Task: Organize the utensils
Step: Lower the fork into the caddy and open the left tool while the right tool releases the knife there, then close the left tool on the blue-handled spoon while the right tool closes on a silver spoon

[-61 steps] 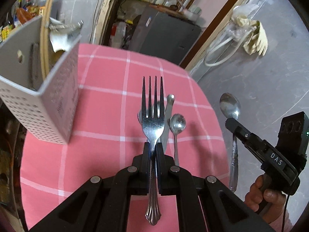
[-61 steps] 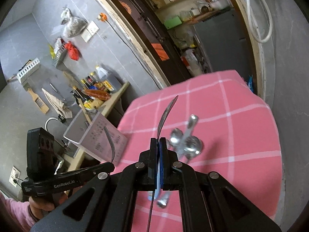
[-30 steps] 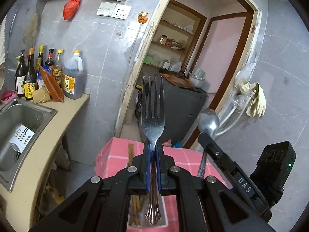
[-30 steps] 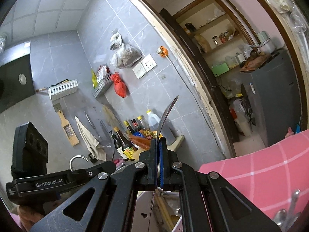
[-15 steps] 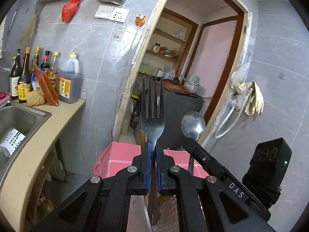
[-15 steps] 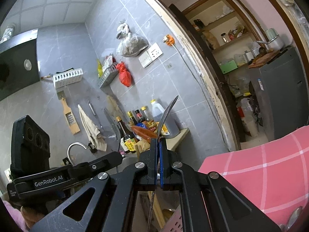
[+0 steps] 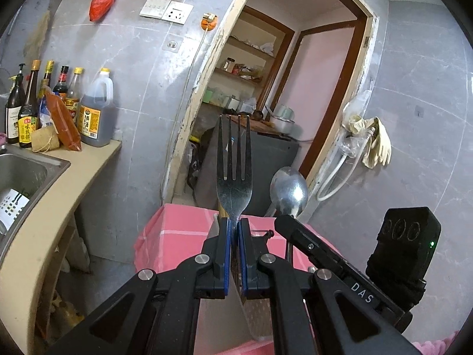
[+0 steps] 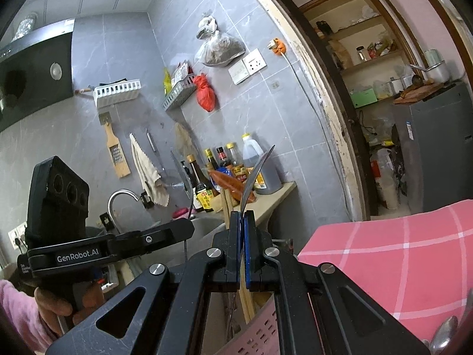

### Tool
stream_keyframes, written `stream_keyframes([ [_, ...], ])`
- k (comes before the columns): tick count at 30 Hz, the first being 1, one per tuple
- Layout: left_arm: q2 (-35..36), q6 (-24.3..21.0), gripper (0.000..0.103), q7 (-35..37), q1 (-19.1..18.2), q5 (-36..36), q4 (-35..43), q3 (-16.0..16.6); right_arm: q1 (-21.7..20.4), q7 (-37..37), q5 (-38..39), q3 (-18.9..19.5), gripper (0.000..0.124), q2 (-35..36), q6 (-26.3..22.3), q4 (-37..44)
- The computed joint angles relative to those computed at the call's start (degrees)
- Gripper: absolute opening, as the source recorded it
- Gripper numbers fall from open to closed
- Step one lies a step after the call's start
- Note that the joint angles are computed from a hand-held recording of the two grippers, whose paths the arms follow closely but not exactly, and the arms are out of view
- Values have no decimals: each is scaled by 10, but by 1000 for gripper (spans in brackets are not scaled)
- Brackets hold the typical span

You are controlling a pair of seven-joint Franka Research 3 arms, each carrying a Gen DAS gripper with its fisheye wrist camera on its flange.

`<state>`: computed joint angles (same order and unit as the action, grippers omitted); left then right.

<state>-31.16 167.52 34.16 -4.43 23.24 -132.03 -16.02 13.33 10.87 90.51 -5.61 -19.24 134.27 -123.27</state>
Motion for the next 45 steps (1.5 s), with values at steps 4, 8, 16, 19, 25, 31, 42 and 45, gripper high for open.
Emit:
stream_keyframes([
  [4, 1, -4, 6, 17, -21, -13, -4, 16, -3, 7, -21, 0, 3, -2, 0, 0],
  [8, -2, -2, 6, 28, -31, -26, -9, 23, -4, 17, -40, -2, 4, -3, -1, 2],
  [16, -9, 2, 6, 44, -44, -47, -21, 32, -6, 31, -60, -8, 24, -12, -3, -1],
  [19, -12, -6, 11, 52, -49, -52, -19, 32, -8, 38, -64, -9, 27, -20, 5, -4],
  [25, -27, -25, 29, 25, -25, -46, -12, 5, -8, 45, -64, -10, 52, -47, 51, -13],
  [31, -35, -64, 62, -25, 18, 4, 24, -44, -11, 71, -98, -22, 75, -79, 93, -12],
  [42, -14, -163, 103, -176, 76, 154, 116, -157, -33, 129, -197, -73, 102, -128, 107, -20],
  [45, 8, -199, 103, -209, 70, 182, 142, -179, -43, 142, -228, -87, 102, -138, 107, -21],
])
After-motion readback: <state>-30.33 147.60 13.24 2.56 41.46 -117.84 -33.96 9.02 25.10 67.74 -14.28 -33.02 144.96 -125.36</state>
